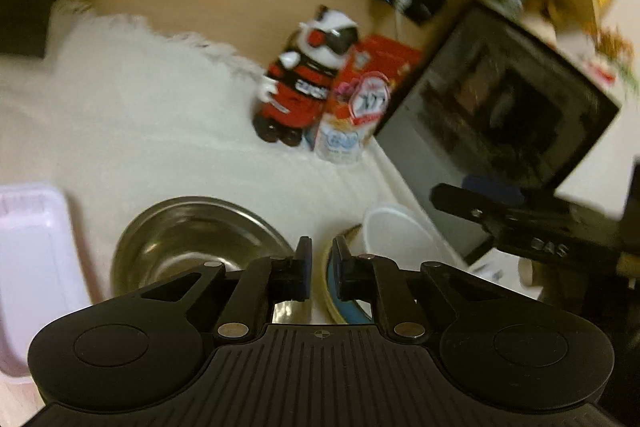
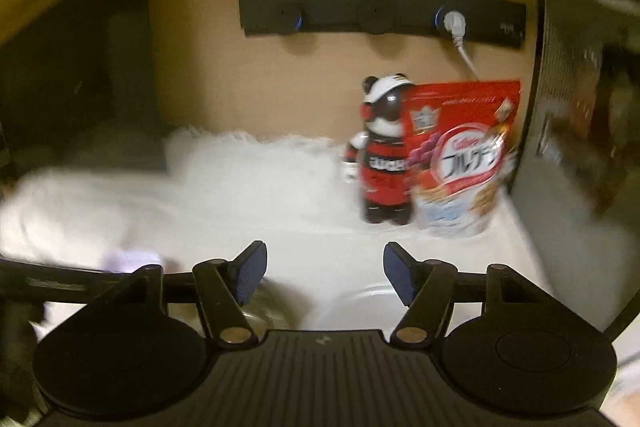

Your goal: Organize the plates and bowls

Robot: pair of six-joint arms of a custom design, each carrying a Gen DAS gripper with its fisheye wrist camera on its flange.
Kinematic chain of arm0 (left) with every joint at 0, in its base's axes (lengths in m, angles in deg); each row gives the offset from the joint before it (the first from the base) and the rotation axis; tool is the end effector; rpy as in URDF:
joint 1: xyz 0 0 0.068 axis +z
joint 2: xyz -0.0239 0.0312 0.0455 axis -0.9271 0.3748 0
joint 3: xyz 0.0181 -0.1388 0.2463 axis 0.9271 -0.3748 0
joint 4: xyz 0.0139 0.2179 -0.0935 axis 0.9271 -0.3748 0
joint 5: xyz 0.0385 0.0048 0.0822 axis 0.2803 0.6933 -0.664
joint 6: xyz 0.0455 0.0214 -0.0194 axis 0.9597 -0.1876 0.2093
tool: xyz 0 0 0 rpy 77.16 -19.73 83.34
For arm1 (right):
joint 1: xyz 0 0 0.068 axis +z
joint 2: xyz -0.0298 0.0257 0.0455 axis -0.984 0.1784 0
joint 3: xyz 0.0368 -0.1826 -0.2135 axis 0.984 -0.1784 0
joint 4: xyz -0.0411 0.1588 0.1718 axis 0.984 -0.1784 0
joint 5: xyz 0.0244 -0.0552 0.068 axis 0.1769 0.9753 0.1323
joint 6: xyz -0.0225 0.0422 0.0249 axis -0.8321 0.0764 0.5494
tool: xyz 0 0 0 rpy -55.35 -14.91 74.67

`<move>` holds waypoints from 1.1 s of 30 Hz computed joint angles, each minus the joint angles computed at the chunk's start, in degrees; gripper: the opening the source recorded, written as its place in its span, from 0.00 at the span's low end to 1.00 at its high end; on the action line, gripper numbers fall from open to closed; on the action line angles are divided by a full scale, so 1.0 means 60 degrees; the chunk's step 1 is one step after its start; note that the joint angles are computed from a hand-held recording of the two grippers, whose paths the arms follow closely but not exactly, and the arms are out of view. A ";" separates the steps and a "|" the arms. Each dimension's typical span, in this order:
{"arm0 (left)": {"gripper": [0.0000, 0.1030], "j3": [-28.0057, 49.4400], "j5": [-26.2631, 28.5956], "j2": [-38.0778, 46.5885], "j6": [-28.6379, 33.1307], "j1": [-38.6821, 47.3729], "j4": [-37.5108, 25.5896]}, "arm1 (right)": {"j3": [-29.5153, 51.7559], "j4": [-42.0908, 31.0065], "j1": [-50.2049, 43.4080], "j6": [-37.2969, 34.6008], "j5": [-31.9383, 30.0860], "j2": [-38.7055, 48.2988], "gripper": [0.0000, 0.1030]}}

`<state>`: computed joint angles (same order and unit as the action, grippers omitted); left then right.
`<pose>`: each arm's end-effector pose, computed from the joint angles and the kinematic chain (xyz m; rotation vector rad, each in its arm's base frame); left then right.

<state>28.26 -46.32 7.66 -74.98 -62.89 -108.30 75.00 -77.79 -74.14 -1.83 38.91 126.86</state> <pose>0.2411 0.0050 0.2923 -0.0765 2.2321 -0.6040 0.2693 0.0371 0.3118 -0.4744 2.0594 0.2708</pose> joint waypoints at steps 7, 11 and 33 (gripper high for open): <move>0.12 -0.0577 -0.3156 -0.0292 -0.1824 -0.2389 0.1115 | 0.1690 -0.1691 -0.1775 -0.2656 -0.1153 0.2423 0.63; 0.13 0.0241 -0.4548 0.0406 -0.2559 -0.3251 0.0054 | 0.2059 -0.2547 -0.2318 -0.3861 -0.1724 0.3379 0.64; 0.13 0.3842 -0.3320 0.2886 -0.3408 -0.3219 -0.2264 | 0.5870 -0.4679 -0.3034 -0.4031 -0.3656 0.5814 0.65</move>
